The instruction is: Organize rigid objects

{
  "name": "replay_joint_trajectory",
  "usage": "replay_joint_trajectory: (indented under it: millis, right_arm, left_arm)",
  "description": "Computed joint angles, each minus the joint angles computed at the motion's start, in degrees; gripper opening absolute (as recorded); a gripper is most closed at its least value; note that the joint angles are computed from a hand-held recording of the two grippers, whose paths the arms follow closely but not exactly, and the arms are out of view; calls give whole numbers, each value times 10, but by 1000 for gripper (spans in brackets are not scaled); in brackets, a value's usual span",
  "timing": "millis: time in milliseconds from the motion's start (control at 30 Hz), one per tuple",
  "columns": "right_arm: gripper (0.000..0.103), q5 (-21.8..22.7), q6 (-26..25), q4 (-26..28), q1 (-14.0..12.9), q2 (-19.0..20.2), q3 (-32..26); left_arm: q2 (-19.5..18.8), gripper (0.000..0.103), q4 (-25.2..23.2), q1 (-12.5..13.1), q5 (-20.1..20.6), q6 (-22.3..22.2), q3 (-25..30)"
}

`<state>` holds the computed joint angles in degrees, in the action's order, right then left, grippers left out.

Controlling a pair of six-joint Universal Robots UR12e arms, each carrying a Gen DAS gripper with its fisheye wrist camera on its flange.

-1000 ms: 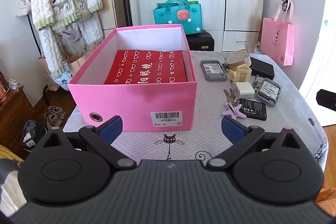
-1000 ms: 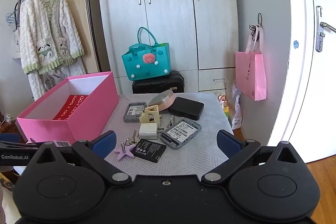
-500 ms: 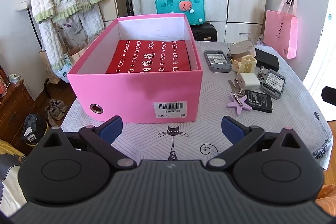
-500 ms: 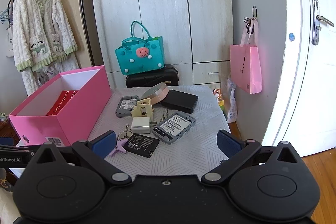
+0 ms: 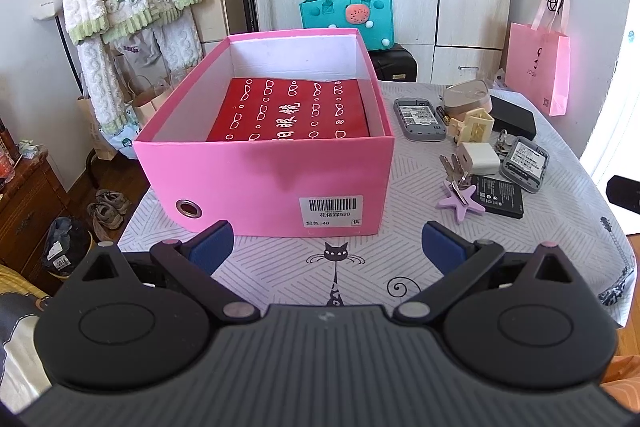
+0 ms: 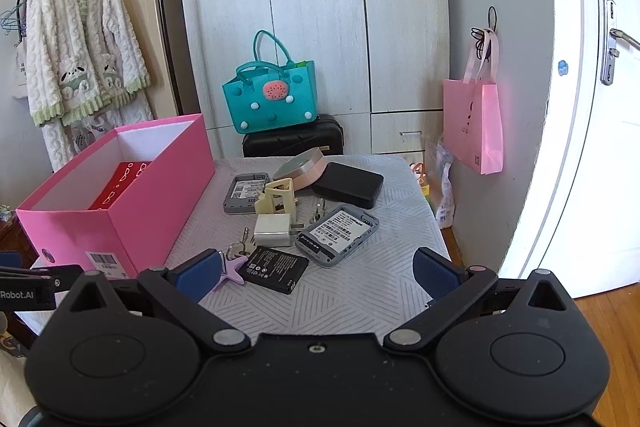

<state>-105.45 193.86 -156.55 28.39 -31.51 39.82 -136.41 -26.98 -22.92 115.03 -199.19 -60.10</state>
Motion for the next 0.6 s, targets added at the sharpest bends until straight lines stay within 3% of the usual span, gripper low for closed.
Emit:
replay_joint_trajectory:
  millis: [600]
  right_arm:
    - [103, 11, -1, 9, 2, 5, -10]
  left_arm:
    - [-2, 102, 4, 2, 0, -4, -2]
